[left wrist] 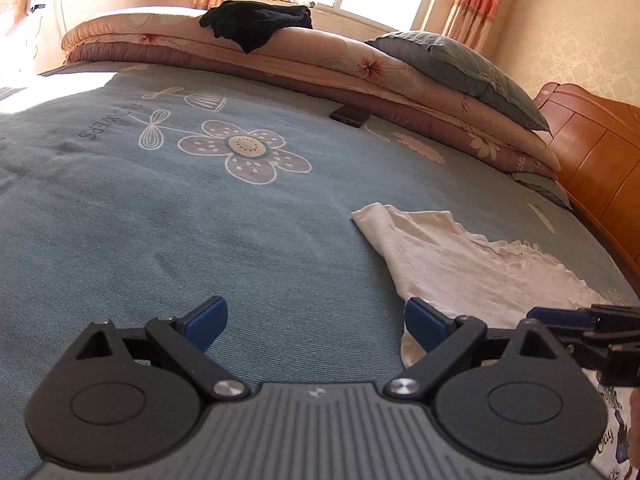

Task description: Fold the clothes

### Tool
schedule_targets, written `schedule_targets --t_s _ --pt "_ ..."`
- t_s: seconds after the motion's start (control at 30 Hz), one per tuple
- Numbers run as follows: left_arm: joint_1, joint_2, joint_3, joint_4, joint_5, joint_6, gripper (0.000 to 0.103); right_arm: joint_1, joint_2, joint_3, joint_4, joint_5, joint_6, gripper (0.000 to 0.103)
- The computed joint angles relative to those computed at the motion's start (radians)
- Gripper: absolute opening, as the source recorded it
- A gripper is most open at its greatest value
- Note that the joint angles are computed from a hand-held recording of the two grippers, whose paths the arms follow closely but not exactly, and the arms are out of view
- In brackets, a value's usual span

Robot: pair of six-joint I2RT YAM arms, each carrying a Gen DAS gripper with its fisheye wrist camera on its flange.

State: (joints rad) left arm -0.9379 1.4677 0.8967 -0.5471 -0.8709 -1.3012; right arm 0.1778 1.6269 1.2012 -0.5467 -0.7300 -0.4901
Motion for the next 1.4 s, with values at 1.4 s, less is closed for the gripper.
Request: schedule_targets --t_s 1.4 --pt "-0.017 0.490 0.434 -0.406 -0.176 0.106 0.096 -0.476 0.513 0.513 0.024 0.107 0.500 0.053"
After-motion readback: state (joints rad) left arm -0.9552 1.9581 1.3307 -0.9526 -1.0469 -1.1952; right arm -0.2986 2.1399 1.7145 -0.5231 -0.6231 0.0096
